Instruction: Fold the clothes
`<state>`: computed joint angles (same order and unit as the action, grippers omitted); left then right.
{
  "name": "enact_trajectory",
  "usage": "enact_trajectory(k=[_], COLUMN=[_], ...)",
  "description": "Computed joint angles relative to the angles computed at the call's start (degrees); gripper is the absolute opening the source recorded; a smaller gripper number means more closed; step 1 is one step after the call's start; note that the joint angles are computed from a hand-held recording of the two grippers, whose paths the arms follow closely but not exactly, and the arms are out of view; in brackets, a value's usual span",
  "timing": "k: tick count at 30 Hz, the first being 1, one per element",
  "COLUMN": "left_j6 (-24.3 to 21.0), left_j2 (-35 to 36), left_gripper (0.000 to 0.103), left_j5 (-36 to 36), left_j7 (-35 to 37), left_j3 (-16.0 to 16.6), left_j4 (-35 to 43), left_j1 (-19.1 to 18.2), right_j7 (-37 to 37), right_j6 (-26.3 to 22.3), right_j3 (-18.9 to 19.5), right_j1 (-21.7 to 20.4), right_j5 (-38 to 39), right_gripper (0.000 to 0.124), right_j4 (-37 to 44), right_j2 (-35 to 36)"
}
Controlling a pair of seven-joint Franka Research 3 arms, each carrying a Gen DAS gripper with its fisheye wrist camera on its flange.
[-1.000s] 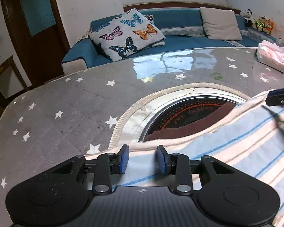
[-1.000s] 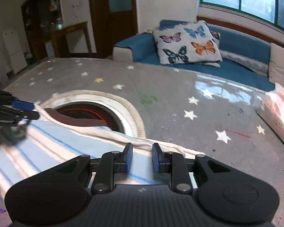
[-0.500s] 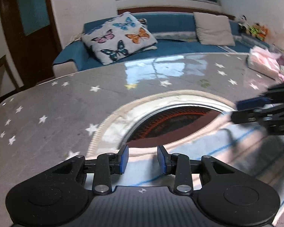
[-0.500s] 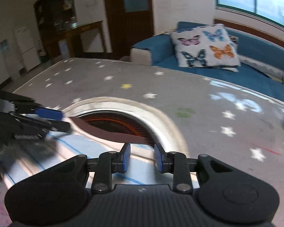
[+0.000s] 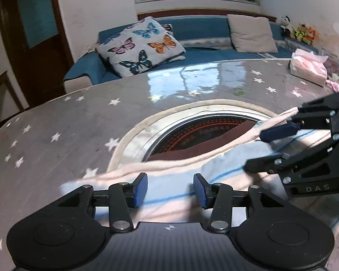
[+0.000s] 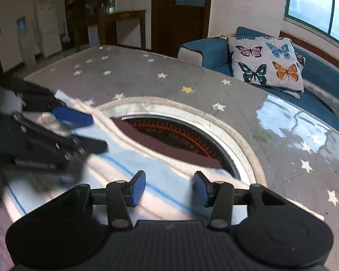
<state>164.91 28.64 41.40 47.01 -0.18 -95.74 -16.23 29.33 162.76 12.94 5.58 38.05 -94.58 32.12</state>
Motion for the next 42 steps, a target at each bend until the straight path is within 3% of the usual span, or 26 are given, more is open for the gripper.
enact_trajectory(k=[4,10,14,18,23,27,34,37,42], left_j6=[1.5,-0.2,-1.9,-2.8,-0.5,1.6,1.9,2.2,2.3], left_j2=[-4.9,-14.0,-19.8,-24.5,-27.3,-26.9,-26.0,-26.2,-26.7], left_gripper=[0.052,0.056,0.057,0.057,0.055,0.046,0.038,0.036,0.037], left_j5=[5.0,22.3,30.7,33.5,31.6,30.1,32.1,32.7,34.2], left_j7=[-6.4,-24.2,-34.5,-40.3,-40.2,-39.9,-40.3,-41.0,-43.1], left_j3=[2.9,6.4,5.4,2.9,-0.2,-2.6,-6.5,-7.0,-7.4], left_j4=[-6.2,-16.1,-22.5,-28.3,-33.4,-33.9,-33.1,-33.4,-34.0], left_j1=[-2.1,-5.4,-4.8,-2.5,1.3,4.5,8.6,9.4,10.1], right_j7=[-2.8,-14.1,-19.3,-23.8,-27.7,-28.9,-26.4,-26.5,-22.3], right_j6=[-0.7,0.2,0.0,-0.4,0.5,0.7,1.2,0.0,-2.3], right_j3=[1.2,3.2,2.1,-0.3,-4.3,-7.9,-11.6,-11.9,-11.9], right_j1=[-1.3,-4.1,-4.8,-5.1,-3.9,-2.5,-0.8,-0.9,-1.3], right_j5=[1.3,10.7,18.5,25.8,32.9,37.0,36.9,37.4,34.7], right_gripper=[0.053,0.053,0.053,0.053,0.053,0.053,0.05,0.046,0.021], right_j4=[-4.4,-14.0,-19.2,-24.2,-29.5,-31.6,-32.4,-31.7,-30.2], right_j2=[-3.4,-11.0,-16.0,-21.1,-26.1,-27.9,-27.6,-26.9,-25.2])
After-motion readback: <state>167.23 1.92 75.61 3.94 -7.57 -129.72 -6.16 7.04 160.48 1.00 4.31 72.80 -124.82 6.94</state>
